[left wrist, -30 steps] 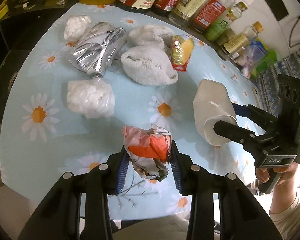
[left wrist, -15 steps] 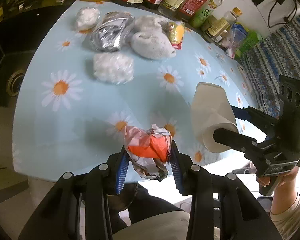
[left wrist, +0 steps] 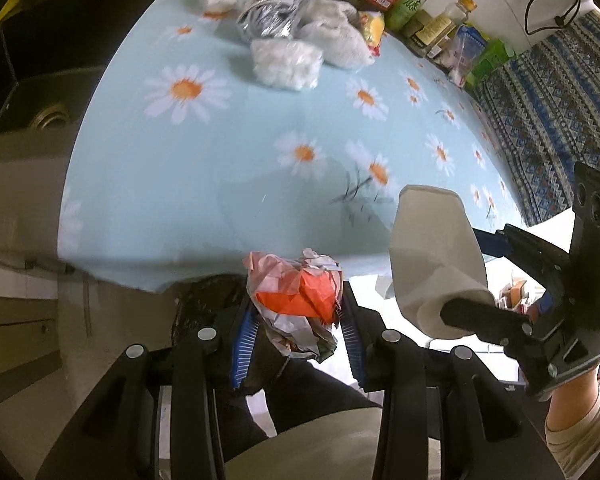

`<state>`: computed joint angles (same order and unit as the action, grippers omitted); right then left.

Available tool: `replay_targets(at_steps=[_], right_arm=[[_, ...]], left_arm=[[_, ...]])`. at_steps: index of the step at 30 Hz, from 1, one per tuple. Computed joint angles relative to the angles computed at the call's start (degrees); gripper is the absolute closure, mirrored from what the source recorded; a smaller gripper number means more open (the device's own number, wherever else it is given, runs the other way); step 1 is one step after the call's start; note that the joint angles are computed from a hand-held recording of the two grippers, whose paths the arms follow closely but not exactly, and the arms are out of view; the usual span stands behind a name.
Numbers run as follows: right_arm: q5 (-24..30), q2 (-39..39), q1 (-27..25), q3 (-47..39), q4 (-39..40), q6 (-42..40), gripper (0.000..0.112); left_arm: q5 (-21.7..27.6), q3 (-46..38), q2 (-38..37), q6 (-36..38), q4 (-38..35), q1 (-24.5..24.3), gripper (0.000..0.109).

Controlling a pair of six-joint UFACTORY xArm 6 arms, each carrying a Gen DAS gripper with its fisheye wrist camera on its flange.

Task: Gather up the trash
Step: 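Lower both held items over the black bin and open both tools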

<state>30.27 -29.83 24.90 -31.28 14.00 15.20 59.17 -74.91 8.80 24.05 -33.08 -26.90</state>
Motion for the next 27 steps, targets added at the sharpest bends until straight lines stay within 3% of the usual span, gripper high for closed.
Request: replay_targets(at_steps=[11,27], right_arm=[[-1.2,3.8,7.3,0.8,3.4,2.7,0.028],[-4.5,9.0,10.2,3.3,11.1,0.8,0.028]], left_arm=[[1.2,7.6,-3.4,2.1,0.0,2.0,0.072],[1.2,12.2,-1.9,0.2,3.4,2.6,0.072]])
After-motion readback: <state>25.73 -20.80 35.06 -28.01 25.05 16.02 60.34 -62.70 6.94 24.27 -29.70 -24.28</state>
